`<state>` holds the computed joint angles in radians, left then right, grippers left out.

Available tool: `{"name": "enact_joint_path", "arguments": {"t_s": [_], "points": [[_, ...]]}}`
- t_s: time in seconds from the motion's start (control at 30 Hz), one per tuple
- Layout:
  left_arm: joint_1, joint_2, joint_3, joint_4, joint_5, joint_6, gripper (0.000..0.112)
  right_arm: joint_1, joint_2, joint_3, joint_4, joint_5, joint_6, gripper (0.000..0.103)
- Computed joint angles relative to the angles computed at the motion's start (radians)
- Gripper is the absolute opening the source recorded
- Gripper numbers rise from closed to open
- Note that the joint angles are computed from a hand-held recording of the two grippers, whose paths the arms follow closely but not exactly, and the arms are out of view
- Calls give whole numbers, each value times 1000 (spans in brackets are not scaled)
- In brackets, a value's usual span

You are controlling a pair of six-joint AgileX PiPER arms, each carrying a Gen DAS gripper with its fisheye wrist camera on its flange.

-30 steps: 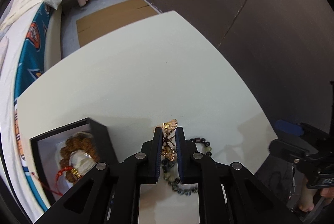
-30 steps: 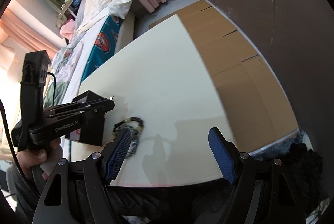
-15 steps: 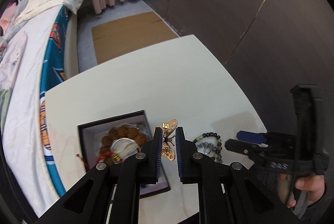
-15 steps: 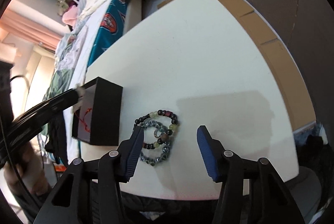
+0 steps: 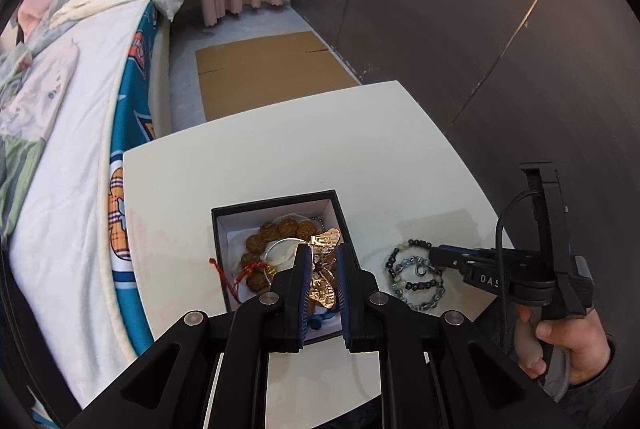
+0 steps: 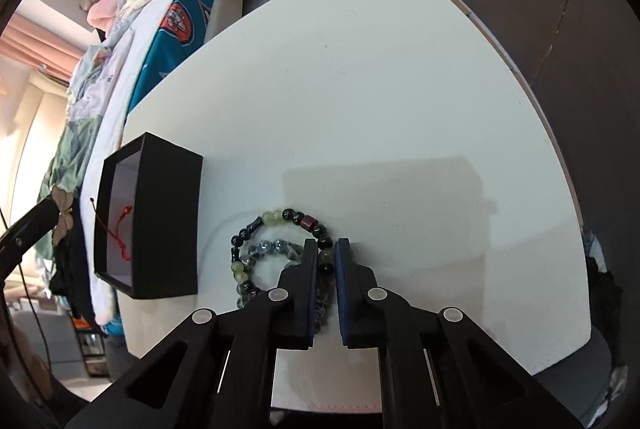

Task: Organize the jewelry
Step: 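Carry the butterfly pendant into the box with the left tool while the right grasps the dark bead bracelet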

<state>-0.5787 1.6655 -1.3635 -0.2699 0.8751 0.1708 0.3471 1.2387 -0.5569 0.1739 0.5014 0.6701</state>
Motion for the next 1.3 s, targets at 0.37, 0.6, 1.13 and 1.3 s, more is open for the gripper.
{"name": "enact_joint_path", "arguments": {"t_s": [0.37, 0.6, 1.13, 1.3], "points": [[85, -71, 63, -108, -23, 65, 74, 211, -183, -144, -366, 126, 343, 10], [144, -124, 97, -126, -16, 104, 74, 357, -136, -314, -521, 219, 452, 10], [343, -205, 169, -220, 18, 232, 74, 414, 105, -527, -486, 159, 392, 17], [366, -207, 175, -235, 25, 252, 74, 423, 104, -488, -451, 113, 388, 51]]}}
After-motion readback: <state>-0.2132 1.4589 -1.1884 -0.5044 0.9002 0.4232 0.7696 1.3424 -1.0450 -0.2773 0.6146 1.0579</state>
